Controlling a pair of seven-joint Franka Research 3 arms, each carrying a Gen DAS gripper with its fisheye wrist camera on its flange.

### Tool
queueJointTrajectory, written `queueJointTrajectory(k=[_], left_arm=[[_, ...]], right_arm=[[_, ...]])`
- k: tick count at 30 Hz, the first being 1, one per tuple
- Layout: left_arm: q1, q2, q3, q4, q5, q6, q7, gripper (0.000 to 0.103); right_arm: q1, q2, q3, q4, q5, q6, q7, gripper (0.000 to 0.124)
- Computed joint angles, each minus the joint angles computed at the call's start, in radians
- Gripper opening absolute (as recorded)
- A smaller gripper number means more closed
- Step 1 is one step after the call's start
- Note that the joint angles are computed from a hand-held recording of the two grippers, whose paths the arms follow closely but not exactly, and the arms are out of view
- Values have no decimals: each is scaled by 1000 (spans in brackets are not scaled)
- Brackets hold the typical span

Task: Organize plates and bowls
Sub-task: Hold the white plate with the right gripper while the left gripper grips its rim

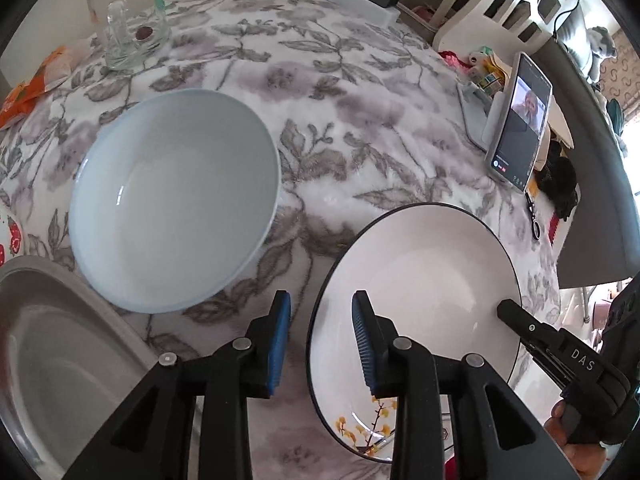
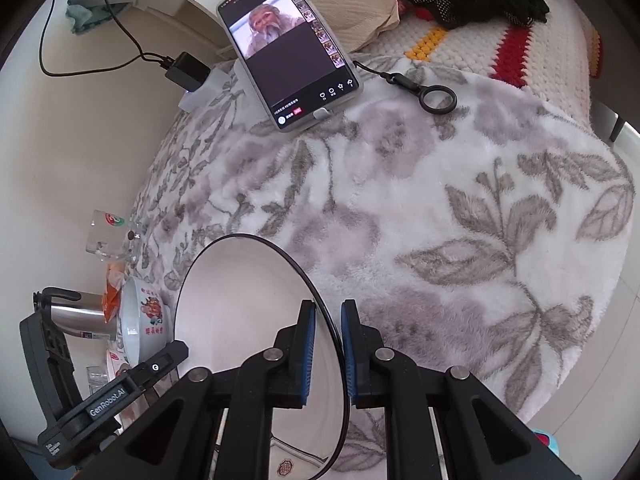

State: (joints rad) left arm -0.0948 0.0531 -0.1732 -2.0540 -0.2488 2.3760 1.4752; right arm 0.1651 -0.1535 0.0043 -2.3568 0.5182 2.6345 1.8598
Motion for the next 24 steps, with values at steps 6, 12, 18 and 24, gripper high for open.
queueJointTrajectory(k=[6, 12, 18, 24], left_arm=[[-4, 28, -8, 12, -2, -9, 13, 32], [0, 25, -12, 3, -31, -4, 25, 29], [1, 3, -12, -5, -75, 12, 48, 28], [-4, -26, -4, -8, -112, 11, 70, 28]], right_arm=[[0, -1, -1, -1, 2, -1, 1, 15], [-1, 1, -1, 0, -4, -3, 5, 15], [-3, -7, -3, -7, 4, -10, 15, 15], [-4, -31, -2, -23, 2, -4, 23, 15]])
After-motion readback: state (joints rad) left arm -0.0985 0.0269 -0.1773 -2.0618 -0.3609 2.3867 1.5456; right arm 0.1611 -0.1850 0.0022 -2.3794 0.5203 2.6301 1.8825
